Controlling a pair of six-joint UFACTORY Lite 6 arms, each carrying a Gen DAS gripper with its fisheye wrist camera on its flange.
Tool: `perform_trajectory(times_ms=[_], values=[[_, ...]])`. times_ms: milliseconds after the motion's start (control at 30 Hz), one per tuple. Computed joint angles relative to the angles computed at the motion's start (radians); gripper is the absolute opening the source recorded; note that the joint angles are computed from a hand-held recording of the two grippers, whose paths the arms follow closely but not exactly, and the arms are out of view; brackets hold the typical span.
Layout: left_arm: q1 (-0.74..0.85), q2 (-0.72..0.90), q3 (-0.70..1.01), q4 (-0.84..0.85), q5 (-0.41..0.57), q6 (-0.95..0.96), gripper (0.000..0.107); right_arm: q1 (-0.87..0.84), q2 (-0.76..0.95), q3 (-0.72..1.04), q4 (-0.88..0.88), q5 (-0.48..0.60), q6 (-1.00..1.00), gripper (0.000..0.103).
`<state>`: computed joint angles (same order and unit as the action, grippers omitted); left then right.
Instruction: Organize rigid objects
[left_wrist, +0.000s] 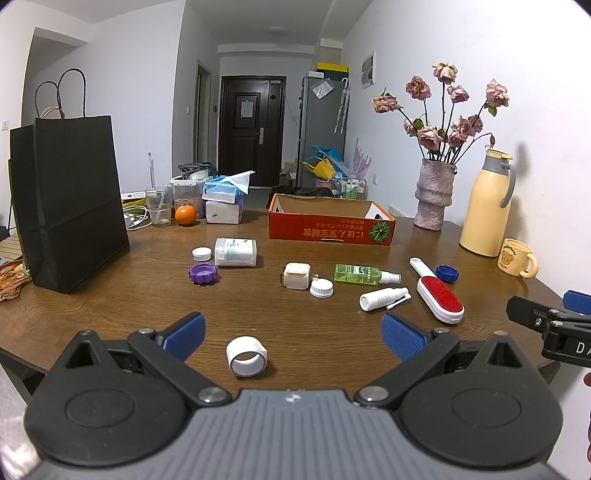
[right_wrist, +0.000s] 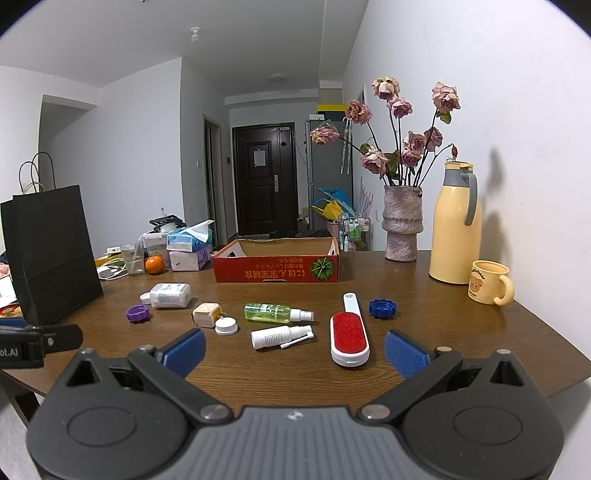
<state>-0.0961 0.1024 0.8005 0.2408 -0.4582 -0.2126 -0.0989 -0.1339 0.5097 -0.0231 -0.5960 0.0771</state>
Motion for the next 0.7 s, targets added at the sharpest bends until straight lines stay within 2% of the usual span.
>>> perform_trajectory(times_ms=[700], values=[[0.023, 0.018, 0.007, 0.036, -0.012, -0.029, 0.103, 0.007, 0.018, 0.006, 0.016, -0.007, -0.018, 0.103]])
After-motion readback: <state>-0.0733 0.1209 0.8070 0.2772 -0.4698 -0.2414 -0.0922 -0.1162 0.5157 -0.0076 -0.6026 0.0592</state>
